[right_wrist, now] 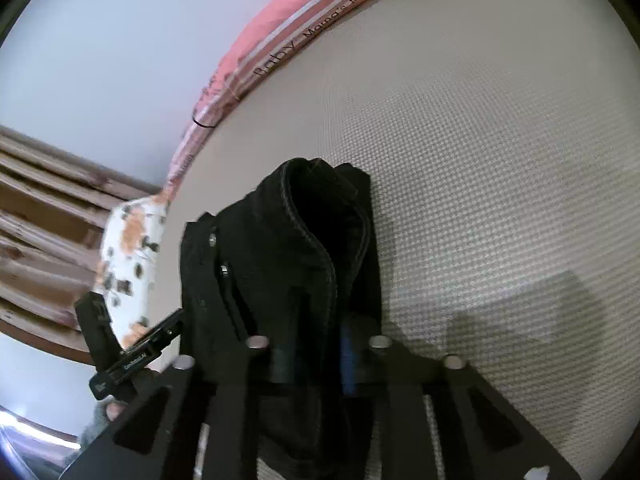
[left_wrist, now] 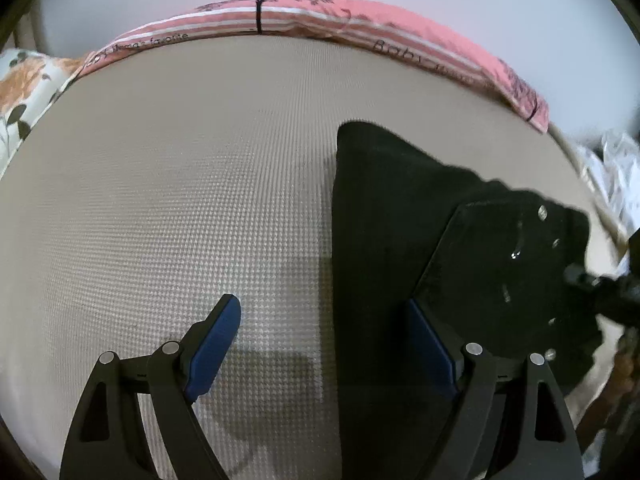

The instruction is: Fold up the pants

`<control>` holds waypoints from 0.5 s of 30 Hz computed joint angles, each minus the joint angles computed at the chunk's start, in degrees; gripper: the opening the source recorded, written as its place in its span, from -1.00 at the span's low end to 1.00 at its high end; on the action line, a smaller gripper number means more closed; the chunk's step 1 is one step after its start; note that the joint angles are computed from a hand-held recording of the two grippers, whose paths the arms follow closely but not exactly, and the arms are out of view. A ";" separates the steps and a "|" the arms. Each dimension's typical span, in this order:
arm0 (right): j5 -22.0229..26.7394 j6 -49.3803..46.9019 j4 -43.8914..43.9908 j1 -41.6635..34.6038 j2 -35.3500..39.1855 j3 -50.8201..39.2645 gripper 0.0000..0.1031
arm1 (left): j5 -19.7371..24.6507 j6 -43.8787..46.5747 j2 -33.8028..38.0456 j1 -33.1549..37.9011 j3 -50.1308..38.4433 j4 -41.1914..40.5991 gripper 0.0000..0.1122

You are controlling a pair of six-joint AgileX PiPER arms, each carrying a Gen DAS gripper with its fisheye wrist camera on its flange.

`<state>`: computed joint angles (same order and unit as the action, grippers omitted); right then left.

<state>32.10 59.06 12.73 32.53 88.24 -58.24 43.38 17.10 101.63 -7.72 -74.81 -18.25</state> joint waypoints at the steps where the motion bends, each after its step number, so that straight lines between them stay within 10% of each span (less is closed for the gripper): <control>1: 1.27 0.58 -0.70 0.17 0.24 -1.11 -0.51 | -0.34 0.15 0.16 -0.13 0.05 0.41 0.50; 9: 18.79 15.01 -16.64 8.21 0.18 -11.39 -0.46 | 1.83 0.87 -2.58 0.05 1.74 0.49 0.50; 15: 18.18 16.25 -15.44 11.69 -0.82 -11.19 -0.51 | 0.28 4.24 -7.23 -1.33 7.67 -0.33 0.50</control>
